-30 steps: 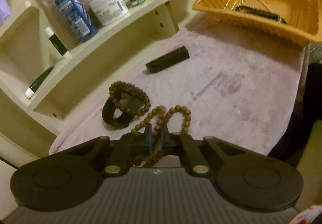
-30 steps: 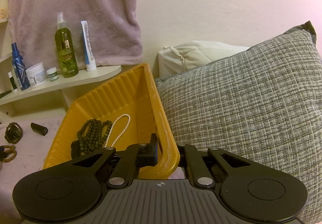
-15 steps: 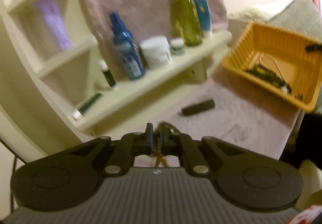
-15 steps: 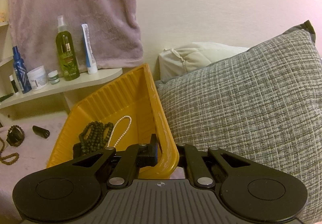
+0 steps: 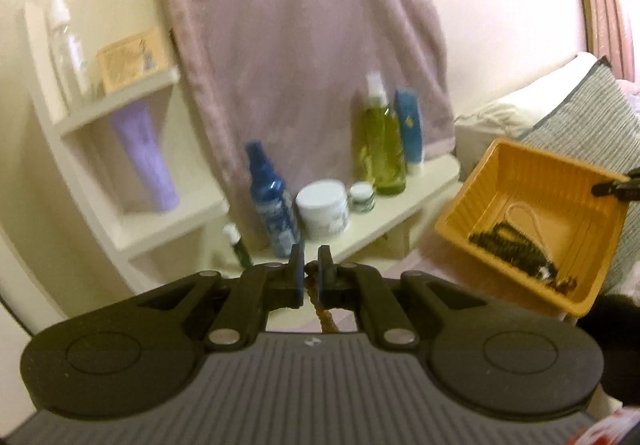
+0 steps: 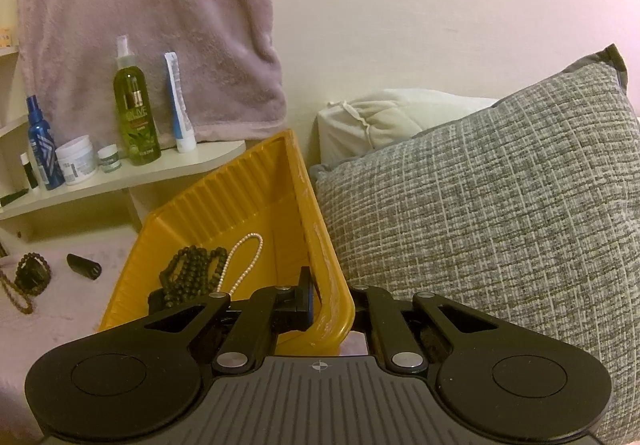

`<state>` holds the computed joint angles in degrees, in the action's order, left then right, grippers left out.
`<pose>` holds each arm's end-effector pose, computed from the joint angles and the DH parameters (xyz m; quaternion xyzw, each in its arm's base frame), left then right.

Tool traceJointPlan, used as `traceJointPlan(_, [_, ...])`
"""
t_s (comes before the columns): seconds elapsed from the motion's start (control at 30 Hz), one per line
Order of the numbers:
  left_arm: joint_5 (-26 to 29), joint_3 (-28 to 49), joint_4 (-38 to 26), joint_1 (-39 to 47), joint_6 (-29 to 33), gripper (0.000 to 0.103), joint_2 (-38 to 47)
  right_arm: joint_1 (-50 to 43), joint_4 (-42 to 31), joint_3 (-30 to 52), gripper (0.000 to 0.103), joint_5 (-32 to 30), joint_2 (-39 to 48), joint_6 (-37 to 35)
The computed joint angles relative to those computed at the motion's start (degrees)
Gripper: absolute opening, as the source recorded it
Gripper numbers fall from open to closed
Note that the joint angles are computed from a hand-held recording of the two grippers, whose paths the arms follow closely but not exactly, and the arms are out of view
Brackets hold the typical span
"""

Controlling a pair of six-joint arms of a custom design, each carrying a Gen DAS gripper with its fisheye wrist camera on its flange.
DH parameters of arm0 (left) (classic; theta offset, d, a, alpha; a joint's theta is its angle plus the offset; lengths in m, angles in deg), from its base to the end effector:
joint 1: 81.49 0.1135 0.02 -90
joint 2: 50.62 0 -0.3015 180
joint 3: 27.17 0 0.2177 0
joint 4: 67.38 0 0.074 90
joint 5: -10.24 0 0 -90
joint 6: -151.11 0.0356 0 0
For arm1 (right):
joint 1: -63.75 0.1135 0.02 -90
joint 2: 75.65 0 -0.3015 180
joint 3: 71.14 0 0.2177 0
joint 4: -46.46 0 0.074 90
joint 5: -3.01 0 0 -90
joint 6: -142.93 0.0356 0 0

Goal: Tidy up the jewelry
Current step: 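Carry the brown bracelet over the tray and open the left tool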

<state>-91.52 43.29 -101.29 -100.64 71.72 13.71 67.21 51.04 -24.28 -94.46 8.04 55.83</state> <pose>0.1933 -0.0595 0.3578 0.1675 0.8367 0.0492 0.5191 0.2528 0.0199 0.2244 -0.0357 0.8737 0.0837 0.4780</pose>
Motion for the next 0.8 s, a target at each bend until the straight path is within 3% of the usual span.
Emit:
traceJointPlan(0.3, [-2.2,9.0,-0.9,-6.6,-2.0,0.005,4.9,0.4,0.9,-0.2,0.007,0.1,0.1,0.1])
traceJointPlan(0.8, [2.8,23.0,4.6,-17.9,-2.9,0.005,21.4,0.5,1.0,-0.2,0.007,0.1,0.0,0.3])
